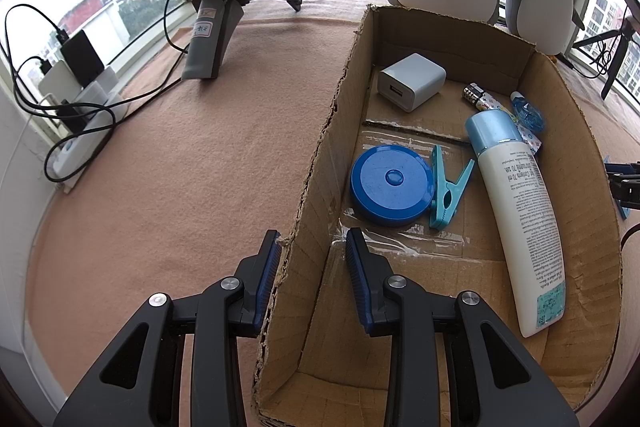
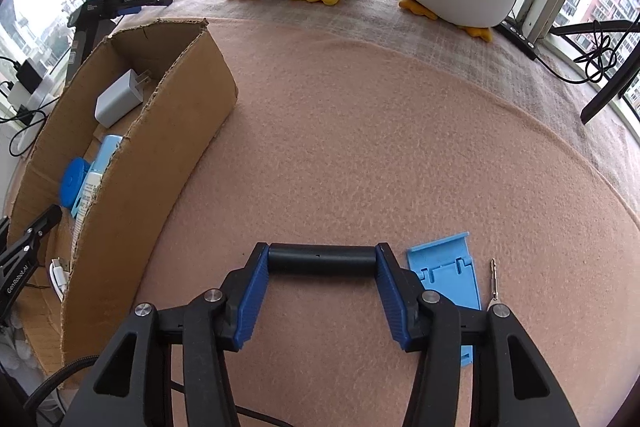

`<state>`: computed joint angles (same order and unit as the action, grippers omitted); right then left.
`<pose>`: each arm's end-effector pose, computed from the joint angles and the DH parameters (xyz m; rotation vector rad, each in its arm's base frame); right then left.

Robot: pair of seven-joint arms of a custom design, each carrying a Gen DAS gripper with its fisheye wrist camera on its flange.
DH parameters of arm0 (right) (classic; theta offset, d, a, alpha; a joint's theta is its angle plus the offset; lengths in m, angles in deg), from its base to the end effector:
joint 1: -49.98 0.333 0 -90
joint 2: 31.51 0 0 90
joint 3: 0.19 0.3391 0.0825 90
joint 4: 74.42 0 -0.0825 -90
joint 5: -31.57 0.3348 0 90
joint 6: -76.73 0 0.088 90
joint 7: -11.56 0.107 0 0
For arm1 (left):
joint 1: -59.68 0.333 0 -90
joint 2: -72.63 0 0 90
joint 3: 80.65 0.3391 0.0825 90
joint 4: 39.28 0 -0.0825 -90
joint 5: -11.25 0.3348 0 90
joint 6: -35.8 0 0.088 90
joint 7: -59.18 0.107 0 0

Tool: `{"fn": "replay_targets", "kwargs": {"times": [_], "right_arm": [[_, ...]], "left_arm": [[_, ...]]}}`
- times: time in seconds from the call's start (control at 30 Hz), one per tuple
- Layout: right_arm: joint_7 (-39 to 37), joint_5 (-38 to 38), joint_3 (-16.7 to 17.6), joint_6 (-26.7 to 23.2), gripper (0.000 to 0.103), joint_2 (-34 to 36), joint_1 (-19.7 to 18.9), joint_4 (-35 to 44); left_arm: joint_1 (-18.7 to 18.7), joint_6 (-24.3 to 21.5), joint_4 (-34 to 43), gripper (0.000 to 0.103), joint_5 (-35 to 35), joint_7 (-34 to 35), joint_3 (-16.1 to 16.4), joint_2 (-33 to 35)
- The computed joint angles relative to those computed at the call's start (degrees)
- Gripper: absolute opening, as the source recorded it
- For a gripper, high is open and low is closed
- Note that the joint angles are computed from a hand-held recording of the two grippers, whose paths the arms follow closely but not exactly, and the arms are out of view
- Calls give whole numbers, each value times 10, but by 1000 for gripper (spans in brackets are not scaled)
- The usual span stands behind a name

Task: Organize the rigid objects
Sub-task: 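Carry the black cylinder with the right gripper into the box and release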

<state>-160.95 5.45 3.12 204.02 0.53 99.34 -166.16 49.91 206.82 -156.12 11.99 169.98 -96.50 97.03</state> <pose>0.4228 0.5202 0.3605 -1.4445 2.5052 -0.3834 0.5645 -0.2524 0.3580 -1.0856 2.5570 -0.6566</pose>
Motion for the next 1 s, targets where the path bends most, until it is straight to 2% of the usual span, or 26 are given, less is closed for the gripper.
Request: {"fn": "replay_targets", "kwargs": {"times": [0.2,0.37,0.53,0.7,1.0], "right_arm": [[18,-12,-3,7,48,-5,7,-5],[35,-36,-7,-19,48,-12,22,15],[26,-70,-9,-59,48,-9,36,63],[2,-98,-14,-78,48,7,44,123],[-67,-91,-34,-68,48,75,49,248]], "left_arm": [[1,0,0,31,0,0,-1,0],[1,0,0,31,0,0,-1,0],[2,0,0,31,-1,1,-2,0],[3,0,-1,31,-3,1,-4,-1],[4,0,-2,31,-7,1,-6,-1]]}}
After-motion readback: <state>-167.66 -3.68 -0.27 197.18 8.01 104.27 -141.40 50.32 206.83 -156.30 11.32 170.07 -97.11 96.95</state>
